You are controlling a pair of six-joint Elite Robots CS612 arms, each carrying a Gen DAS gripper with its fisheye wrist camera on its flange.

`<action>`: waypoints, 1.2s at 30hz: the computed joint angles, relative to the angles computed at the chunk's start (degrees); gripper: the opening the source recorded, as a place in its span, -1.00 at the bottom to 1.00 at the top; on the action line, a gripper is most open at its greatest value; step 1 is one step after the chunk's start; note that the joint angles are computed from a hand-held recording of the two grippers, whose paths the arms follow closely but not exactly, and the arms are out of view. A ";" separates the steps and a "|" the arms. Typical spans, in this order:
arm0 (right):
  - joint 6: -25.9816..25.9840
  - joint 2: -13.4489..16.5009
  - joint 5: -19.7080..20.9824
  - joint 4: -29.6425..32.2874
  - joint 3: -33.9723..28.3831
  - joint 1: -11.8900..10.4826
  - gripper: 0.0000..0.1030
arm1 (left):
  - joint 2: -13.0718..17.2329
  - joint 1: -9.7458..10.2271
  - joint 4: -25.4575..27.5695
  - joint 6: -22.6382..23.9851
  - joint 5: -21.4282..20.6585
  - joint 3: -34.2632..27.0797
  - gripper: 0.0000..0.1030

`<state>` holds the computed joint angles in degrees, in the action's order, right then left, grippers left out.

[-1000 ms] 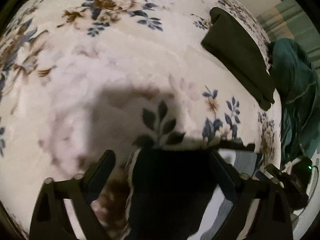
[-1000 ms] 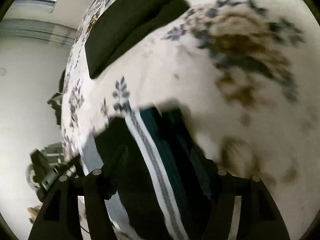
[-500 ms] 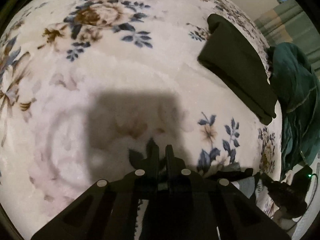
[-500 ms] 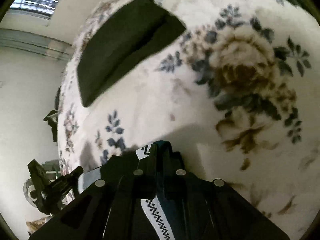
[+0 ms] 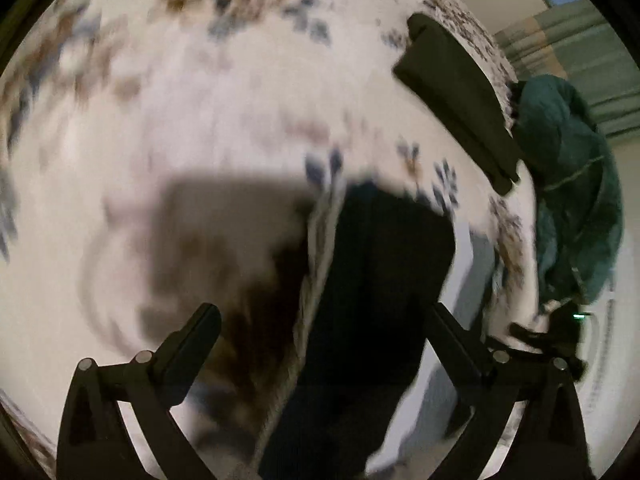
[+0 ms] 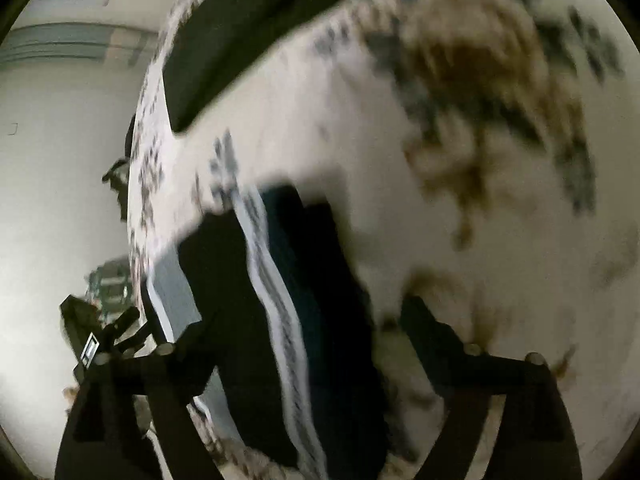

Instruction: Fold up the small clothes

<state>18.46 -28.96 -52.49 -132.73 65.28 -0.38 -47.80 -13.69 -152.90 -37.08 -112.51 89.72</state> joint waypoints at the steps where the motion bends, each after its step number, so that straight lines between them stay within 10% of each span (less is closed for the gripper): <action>1: -0.96 -0.15 1.22 1.32 1.06 -0.15 0.71 | 0.03 -0.08 -0.60 -0.26 -1.39 0.85 1.00; 9: -4.01 2.63 16.10 4.38 2.29 0.05 0.74 | 3.68 -0.70 -6.30 -3.00 -8.40 0.97 1.00; 19: -10.76 5.77 21.44 12.19 -3.28 2.46 0.75 | 6.21 -0.17 -8.38 -3.22 -13.66 -2.44 0.99; 21: -9.35 5.65 20.47 10.30 -2.96 2.77 0.05 | 5.96 -0.47 -10.17 -2.66 -13.49 -2.44 0.28; 23: -6.71 5.05 20.31 6.88 -1.70 2.79 -0.18 | 5.24 -0.92 -9.97 -0.90 -12.06 -2.62 -0.30; 36: 2.69 0.39 15.54 -8.48 -2.11 2.57 -0.33 | 8.56 -0.02 -4.29 4.55 -13.36 -17.80 -0.49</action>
<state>21.15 -28.57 -36.95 -141.21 63.17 2.19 -39.24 -13.72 -157.19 -32.54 -125.86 71.91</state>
